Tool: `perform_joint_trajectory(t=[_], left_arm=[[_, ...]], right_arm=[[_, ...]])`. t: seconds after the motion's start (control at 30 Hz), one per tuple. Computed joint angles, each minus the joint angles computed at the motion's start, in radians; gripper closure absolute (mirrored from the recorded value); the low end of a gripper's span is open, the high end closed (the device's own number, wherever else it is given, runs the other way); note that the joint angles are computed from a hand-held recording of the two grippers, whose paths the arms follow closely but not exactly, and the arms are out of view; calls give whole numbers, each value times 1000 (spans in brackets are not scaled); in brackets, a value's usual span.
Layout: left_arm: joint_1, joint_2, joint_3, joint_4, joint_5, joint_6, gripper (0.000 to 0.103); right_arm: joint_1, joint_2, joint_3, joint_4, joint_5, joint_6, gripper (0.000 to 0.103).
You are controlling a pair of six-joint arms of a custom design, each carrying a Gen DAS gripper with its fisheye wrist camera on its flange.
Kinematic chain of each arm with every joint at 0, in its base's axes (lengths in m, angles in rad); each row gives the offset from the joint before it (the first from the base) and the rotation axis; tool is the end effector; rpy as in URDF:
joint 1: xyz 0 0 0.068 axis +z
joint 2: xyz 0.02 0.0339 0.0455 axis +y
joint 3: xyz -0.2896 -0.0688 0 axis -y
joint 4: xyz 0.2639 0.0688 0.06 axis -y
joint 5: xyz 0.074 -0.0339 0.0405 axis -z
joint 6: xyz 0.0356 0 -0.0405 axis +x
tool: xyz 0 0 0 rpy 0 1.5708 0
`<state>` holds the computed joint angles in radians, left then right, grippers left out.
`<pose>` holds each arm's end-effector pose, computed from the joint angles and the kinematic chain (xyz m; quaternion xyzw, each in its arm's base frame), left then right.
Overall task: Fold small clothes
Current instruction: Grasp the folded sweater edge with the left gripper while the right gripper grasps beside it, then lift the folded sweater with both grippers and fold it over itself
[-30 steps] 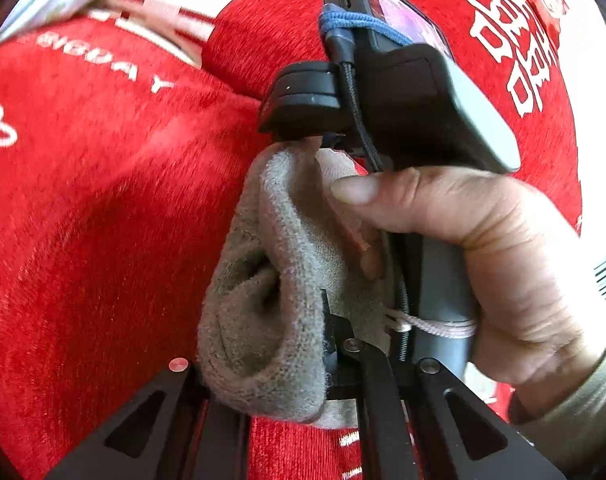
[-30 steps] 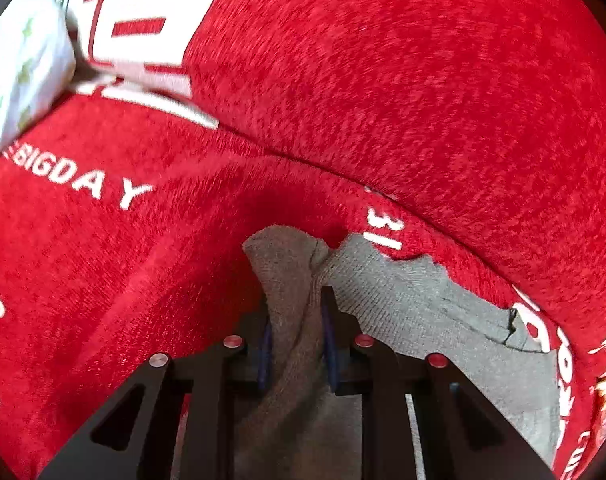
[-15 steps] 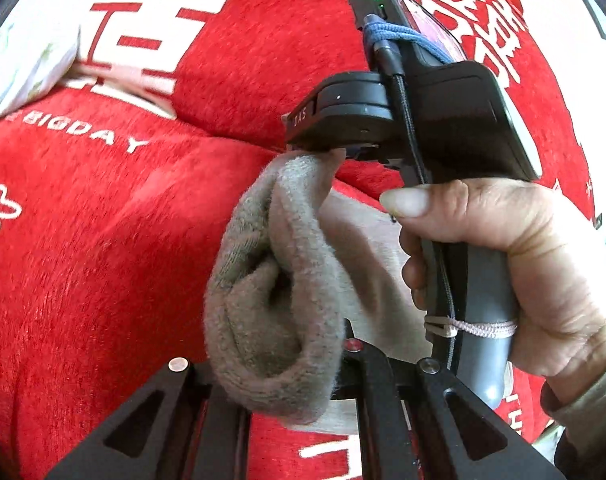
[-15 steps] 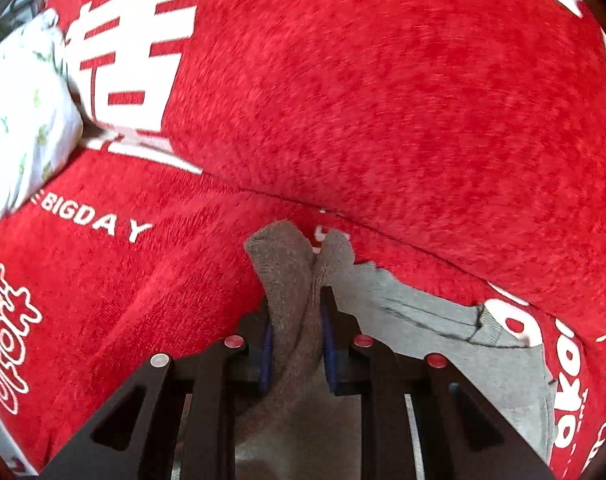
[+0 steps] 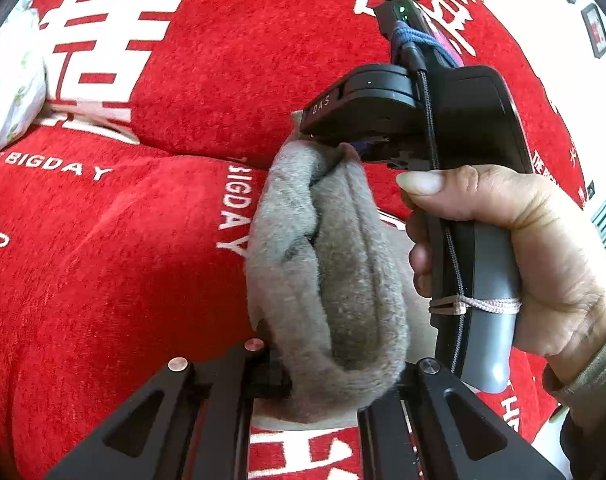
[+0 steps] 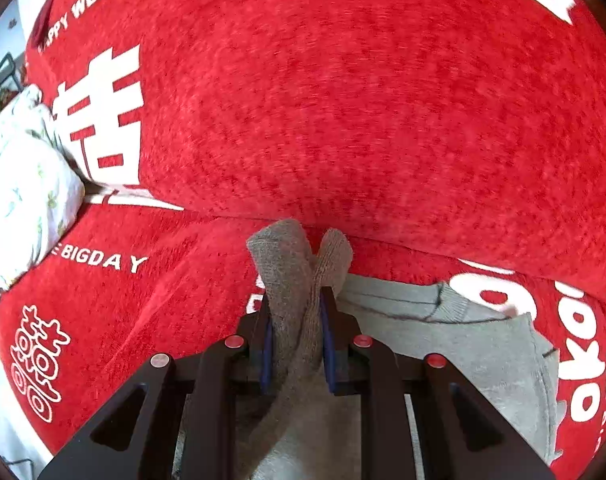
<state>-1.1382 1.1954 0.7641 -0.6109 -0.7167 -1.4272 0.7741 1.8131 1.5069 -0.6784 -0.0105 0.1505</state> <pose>0.1174 -0.1985 0.2400 -0.2208 0.8813 -0.1384 0.3941 0.2999 0.2938 0.2810 -0.2951 0.9107 0.1334 0.2563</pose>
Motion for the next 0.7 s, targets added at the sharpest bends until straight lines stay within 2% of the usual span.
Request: perform_joint_trajectory(t=[0.47,0.7], left_arm=[[-19,152,143,-13,4,66,93],[-27,230,217,-37,9,76,93]], right_arm=[[-195,-84,-115,58,-228,-25,82],[-269,-116,-153,65,-294,-55,82]])
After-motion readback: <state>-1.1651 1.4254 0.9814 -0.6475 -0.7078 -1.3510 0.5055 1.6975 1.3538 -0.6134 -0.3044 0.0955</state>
